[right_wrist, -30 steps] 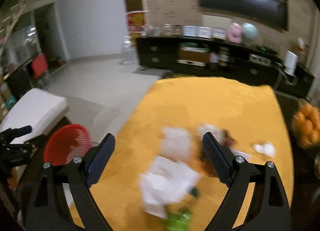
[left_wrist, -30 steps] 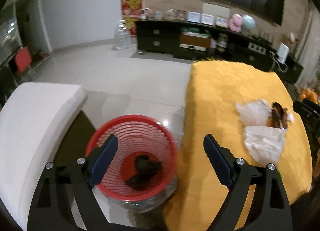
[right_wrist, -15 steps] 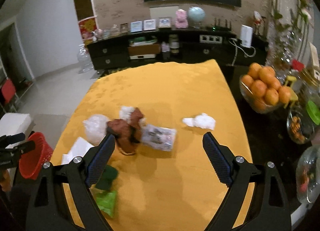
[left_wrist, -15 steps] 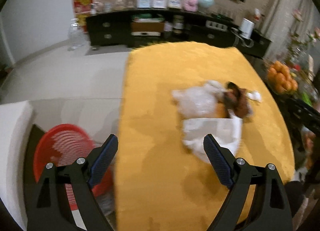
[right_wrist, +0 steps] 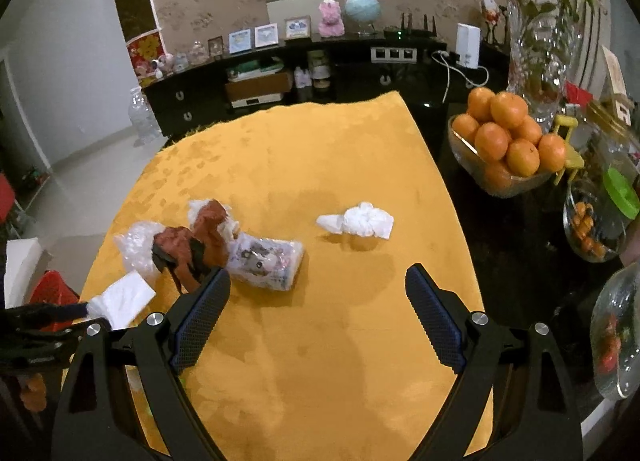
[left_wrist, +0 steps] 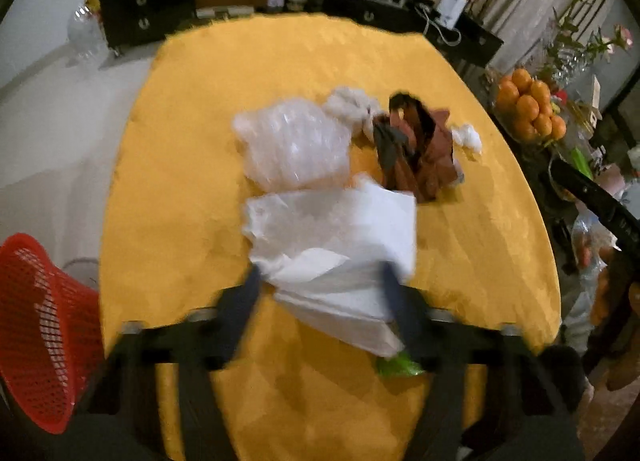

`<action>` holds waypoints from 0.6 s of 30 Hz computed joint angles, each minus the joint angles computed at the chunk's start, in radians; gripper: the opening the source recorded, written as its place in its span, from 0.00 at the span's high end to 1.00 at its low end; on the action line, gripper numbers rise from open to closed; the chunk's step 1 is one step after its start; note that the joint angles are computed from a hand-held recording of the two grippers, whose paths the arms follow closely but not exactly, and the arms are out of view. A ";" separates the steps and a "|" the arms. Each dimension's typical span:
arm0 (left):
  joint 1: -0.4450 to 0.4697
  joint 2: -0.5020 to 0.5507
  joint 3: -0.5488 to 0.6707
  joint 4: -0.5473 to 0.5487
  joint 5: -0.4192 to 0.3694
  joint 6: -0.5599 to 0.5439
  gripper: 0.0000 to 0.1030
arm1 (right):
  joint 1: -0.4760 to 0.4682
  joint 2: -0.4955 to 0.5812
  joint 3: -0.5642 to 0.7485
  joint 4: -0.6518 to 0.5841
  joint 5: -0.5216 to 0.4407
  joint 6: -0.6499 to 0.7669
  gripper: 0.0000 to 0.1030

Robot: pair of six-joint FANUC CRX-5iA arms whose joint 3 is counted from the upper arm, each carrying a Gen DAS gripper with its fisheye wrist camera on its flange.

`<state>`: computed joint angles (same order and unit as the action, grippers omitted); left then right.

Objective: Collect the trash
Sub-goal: 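Move the left tool back to the white tissue on the table, then grasp the white tissue with the left gripper while the right gripper grasps crumpled white paper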

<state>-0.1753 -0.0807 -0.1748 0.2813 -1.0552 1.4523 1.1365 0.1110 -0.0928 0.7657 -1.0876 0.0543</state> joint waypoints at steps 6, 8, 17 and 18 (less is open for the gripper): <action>0.004 -0.004 -0.028 0.037 0.017 -0.020 0.93 | -0.011 0.007 -0.007 -0.033 0.025 0.005 0.16; 0.004 -0.013 -0.031 0.044 0.024 -0.028 0.94 | -0.018 0.013 -0.003 -0.046 0.033 0.015 0.16; 0.048 -0.105 -0.044 0.073 0.052 -0.052 0.94 | -0.086 0.073 0.025 -0.063 0.036 0.058 0.16; 0.051 -0.113 -0.044 0.071 0.054 -0.050 0.94 | -0.099 0.079 0.028 -0.062 0.037 0.058 0.16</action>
